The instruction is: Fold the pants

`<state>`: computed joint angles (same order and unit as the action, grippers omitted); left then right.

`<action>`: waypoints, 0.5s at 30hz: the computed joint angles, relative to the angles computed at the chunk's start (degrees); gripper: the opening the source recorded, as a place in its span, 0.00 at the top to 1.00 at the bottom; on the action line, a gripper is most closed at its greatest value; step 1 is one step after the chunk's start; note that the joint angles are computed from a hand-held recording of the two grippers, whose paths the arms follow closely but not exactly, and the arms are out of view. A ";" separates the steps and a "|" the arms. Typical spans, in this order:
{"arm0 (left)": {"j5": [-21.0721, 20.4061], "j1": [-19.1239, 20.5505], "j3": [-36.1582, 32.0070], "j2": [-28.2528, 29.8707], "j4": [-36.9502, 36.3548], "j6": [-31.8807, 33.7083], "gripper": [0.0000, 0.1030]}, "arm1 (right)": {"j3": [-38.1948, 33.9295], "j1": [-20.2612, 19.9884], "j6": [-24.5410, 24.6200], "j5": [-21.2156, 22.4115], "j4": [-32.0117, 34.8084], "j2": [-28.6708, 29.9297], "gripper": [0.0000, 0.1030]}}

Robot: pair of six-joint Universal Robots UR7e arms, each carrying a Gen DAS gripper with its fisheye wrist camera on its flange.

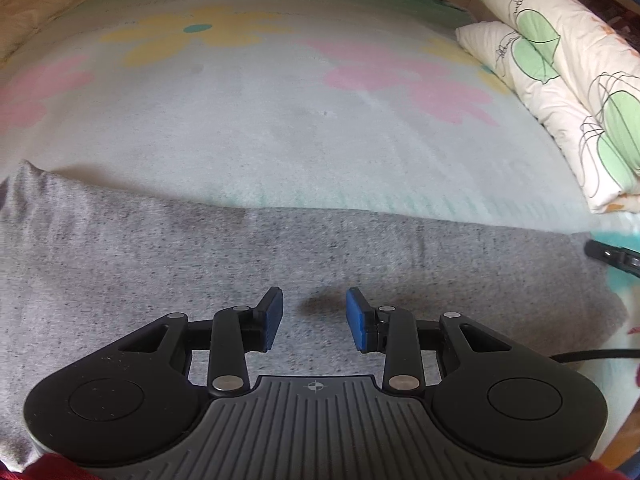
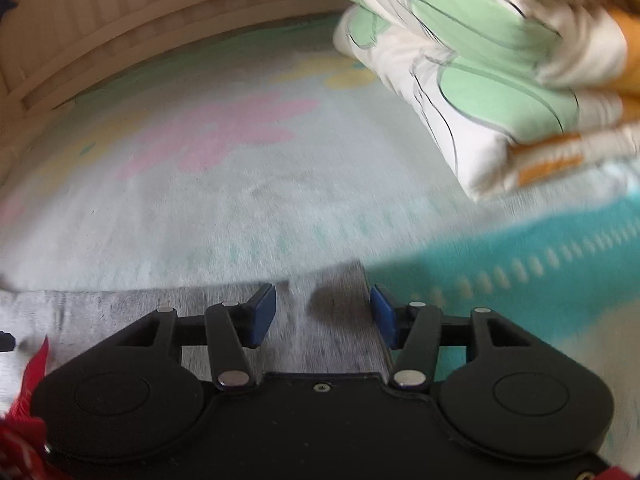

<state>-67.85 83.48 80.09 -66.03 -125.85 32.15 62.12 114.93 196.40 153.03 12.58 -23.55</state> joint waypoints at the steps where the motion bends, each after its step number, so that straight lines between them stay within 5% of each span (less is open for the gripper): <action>1: 0.26 -0.04 0.09 -0.06 -0.34 0.08 0.67 | 0.59 -0.13 2.31 -1.30 1.46 -0.43 0.42; 9: 2.88 0.47 0.62 -0.53 -1.24 0.71 0.68 | 1.85 -0.32 11.79 -7.36 9.15 -1.49 0.42; 15: 4.01 0.56 0.70 -0.52 -0.81 0.39 0.68 | 0.92 -0.30 17.04 -6.70 14.02 -0.83 0.42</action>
